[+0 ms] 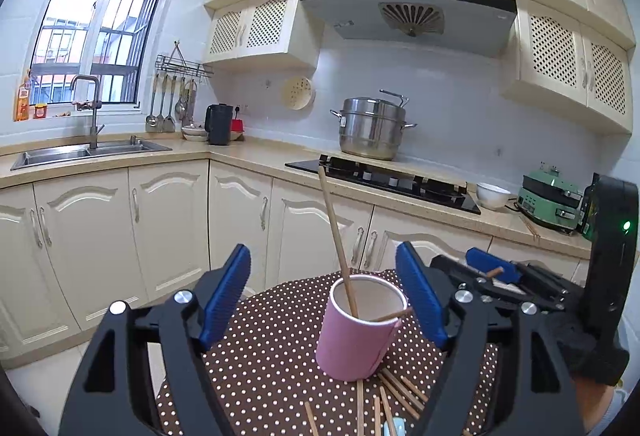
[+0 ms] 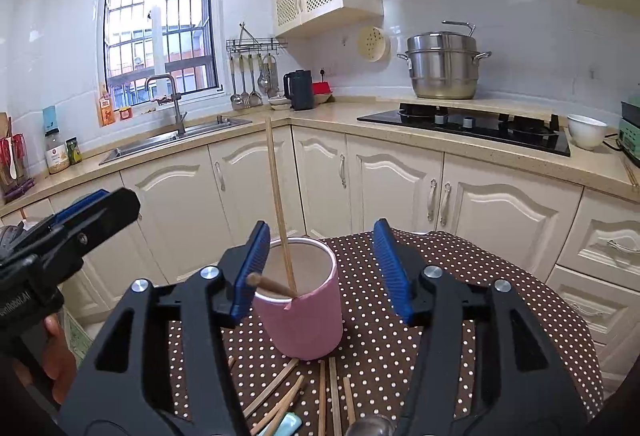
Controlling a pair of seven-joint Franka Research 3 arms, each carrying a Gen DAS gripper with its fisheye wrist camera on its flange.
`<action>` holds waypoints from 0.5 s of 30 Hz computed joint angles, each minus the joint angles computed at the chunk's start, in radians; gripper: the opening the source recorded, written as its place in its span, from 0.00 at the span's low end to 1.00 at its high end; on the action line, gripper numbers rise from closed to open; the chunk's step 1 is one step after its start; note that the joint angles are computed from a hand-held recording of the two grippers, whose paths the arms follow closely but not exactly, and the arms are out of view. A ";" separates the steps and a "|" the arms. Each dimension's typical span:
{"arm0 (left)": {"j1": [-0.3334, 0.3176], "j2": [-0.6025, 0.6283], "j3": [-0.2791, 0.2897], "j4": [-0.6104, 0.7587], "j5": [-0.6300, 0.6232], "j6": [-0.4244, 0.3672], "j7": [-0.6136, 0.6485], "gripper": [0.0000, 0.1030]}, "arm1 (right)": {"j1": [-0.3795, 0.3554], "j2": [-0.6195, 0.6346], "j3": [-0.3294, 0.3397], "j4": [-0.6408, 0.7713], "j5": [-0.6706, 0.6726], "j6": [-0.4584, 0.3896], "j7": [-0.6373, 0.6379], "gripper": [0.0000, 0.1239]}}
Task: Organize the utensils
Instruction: 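Open the left tool and lower it back over the chopstick pile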
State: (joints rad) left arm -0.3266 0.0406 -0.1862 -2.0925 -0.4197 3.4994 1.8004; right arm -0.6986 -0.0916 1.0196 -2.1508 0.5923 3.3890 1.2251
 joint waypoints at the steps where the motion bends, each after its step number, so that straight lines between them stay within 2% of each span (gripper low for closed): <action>1: -0.006 -0.010 0.001 -0.007 -0.023 -0.005 0.023 0.71 | 0.066 -0.008 -0.069 -0.007 -0.007 -0.003 0.007 0.45; 2: -0.008 -0.020 -0.003 -0.015 -0.044 -0.010 0.043 0.71 | 0.136 -0.023 -0.139 -0.021 -0.007 -0.007 0.012 0.46; 4: -0.004 -0.037 -0.020 -0.025 -0.101 -0.023 0.097 0.71 | 0.219 -0.058 -0.224 -0.048 -0.005 -0.014 0.024 0.47; 5: 0.002 -0.052 -0.032 -0.036 -0.122 -0.032 0.114 0.71 | 0.285 -0.079 -0.291 -0.069 -0.012 -0.017 0.038 0.48; 10: 0.037 -0.121 -0.051 -0.102 -0.040 -0.098 0.034 0.72 | 0.392 -0.173 -0.410 -0.145 -0.044 -0.059 0.102 0.51; 13: -0.019 -0.168 0.016 -0.148 0.035 -0.158 -0.035 0.72 | 0.419 -0.237 -0.445 -0.196 -0.068 -0.098 0.133 0.51; 15: -0.122 -0.188 0.120 -0.167 0.062 -0.196 -0.051 0.72 | 0.441 -0.268 -0.470 -0.224 -0.084 -0.120 0.153 0.52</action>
